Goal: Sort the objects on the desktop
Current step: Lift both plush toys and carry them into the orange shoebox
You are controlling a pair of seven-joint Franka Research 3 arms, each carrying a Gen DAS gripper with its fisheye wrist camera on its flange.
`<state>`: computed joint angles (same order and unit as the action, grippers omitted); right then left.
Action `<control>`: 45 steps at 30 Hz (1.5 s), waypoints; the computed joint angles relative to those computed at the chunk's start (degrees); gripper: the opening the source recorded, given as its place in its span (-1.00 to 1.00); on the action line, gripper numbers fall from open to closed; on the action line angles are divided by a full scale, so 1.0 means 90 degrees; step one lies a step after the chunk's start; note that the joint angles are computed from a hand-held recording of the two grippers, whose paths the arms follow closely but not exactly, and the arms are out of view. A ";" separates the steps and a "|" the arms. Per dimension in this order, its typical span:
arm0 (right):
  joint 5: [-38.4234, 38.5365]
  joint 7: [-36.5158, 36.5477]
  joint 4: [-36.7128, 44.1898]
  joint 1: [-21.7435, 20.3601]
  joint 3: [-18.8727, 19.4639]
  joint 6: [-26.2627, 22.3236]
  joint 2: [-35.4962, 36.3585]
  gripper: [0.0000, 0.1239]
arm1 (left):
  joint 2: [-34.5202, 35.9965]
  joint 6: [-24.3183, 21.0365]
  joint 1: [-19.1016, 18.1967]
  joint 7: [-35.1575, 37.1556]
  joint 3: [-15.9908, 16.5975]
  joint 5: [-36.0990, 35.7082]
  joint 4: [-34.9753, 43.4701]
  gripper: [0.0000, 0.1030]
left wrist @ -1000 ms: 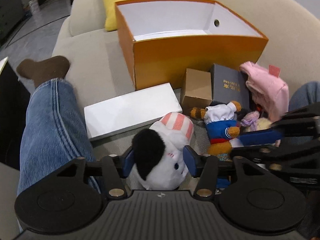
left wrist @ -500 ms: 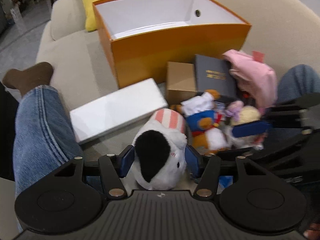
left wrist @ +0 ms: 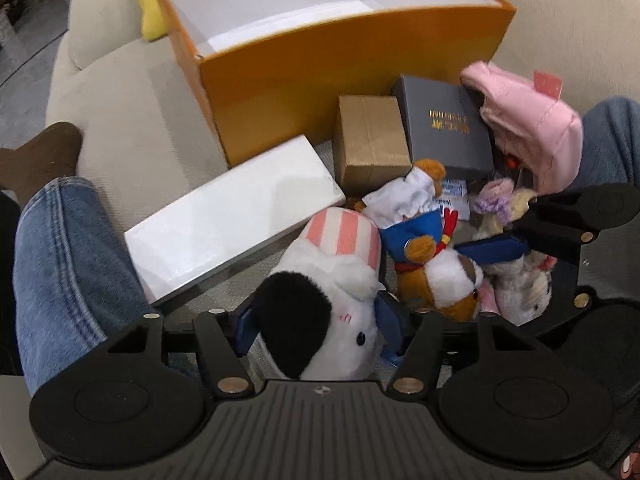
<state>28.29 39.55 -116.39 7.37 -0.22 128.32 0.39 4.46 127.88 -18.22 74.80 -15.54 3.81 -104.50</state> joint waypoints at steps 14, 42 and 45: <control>0.0779 -0.0887 0.0051 -0.0230 -0.0153 -0.0292 0.0001 -0.12 | -0.0731 0.0778 -0.0103 -0.1690 -0.0035 0.0003 -0.0964 0.28; 0.3126 -0.2602 0.3864 -0.1289 -0.0210 -0.2184 0.1413 -0.12 | 0.0146 0.1133 -0.0149 -0.4574 -0.0046 0.3341 0.1746 0.28; 0.2890 -0.2317 0.4908 -0.1373 0.0010 -0.2211 0.2116 -0.12 | 0.0699 0.1009 -0.0262 -0.4511 0.0135 0.3286 0.2437 0.28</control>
